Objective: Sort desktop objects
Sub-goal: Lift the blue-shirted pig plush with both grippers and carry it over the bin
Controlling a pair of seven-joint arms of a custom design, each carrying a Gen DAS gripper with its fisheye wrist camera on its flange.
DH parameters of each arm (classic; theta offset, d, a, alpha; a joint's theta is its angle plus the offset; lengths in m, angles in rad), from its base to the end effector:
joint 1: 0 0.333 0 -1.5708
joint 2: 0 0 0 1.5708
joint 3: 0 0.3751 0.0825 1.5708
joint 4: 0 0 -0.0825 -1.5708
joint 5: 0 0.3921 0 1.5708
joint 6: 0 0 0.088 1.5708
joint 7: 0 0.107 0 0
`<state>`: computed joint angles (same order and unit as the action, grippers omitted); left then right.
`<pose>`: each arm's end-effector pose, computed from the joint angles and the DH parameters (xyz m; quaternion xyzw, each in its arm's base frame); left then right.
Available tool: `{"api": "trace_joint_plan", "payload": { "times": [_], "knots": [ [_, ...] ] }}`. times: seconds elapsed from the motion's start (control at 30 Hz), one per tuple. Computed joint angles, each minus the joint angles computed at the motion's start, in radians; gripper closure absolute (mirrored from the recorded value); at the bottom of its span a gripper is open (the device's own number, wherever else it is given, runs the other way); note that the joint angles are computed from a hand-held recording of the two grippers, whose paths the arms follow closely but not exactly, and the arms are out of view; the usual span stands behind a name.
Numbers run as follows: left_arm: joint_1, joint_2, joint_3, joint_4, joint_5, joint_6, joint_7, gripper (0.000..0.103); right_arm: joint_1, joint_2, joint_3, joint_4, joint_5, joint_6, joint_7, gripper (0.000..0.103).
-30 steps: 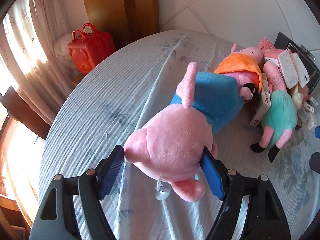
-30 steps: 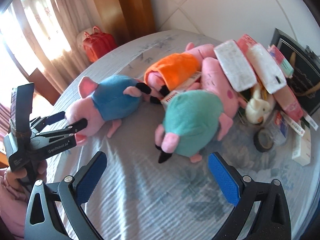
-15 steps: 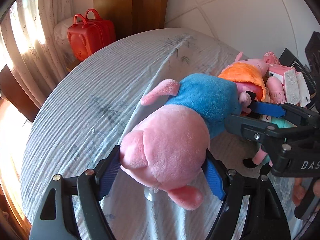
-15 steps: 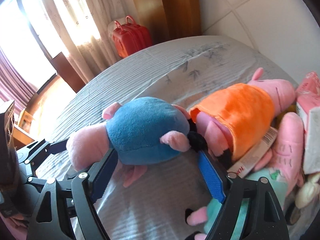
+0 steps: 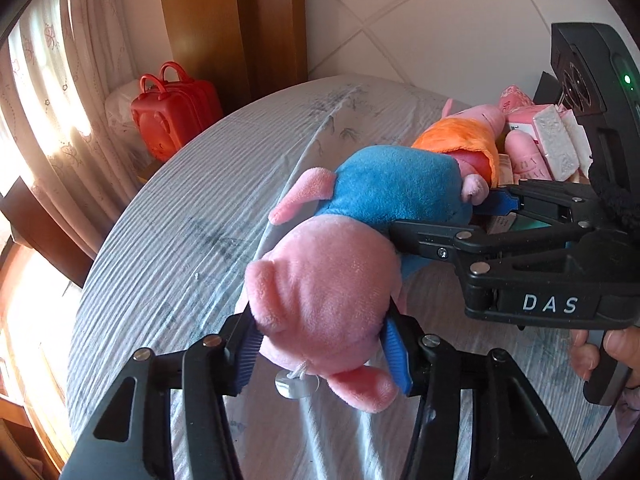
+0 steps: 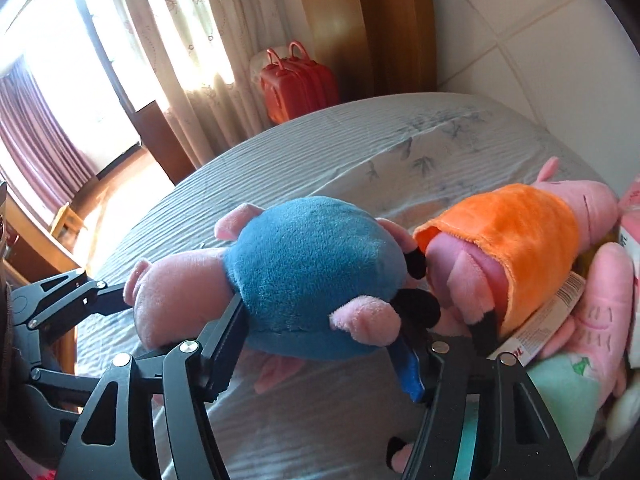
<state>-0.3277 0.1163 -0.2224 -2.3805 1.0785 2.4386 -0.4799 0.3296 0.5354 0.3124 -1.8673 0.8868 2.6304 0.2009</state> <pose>0.4356 -0.2645 0.3223 -0.8475 0.4304 -0.1363 0.2791 0.5784 0.3791 0.3011 -0.9262 0.1725 0.0485 0.3318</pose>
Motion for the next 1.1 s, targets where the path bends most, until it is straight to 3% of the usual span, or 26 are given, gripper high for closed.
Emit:
{"api": "trace_joint_plan", "payload": {
  "times": [0.17, 0.27, 0.47, 0.67, 0.9, 1.1],
  "knots": [
    [-0.034, -0.062, -0.035, 0.003, -0.004, -0.071, 0.014, 0.051, -0.051, -0.112, 0.031, -0.105, 0.139, 0.021, -0.094, 0.040],
    [-0.052, -0.096, -0.059, 0.023, -0.005, -0.118, 0.043, 0.051, -0.057, -0.193, 0.010, -0.157, 0.225, 0.013, -0.144, 0.040],
    [-0.092, -0.125, -0.105, 0.099, 0.034, -0.208, 0.087, 0.051, -0.050, -0.373, -0.058, -0.267, 0.401, 0.021, -0.255, 0.040],
    [-0.146, -0.101, -0.136, 0.221, 0.114, -0.270, 0.155, 0.051, -0.037, -0.548, -0.170, -0.366, 0.539, 0.017, -0.333, 0.040],
    [-0.235, 0.018, -0.141, 0.437, 0.245, -0.260, 0.273, 0.051, -0.077, -0.742, -0.299, -0.478, 0.614, 0.047, -0.360, 0.040],
    [-0.338, 0.186, -0.103, 0.713, 0.348, -0.157, 0.418, 0.051, -0.181, -0.873, -0.409, -0.523, 0.586, 0.072, -0.309, 0.040]
  ]
}}
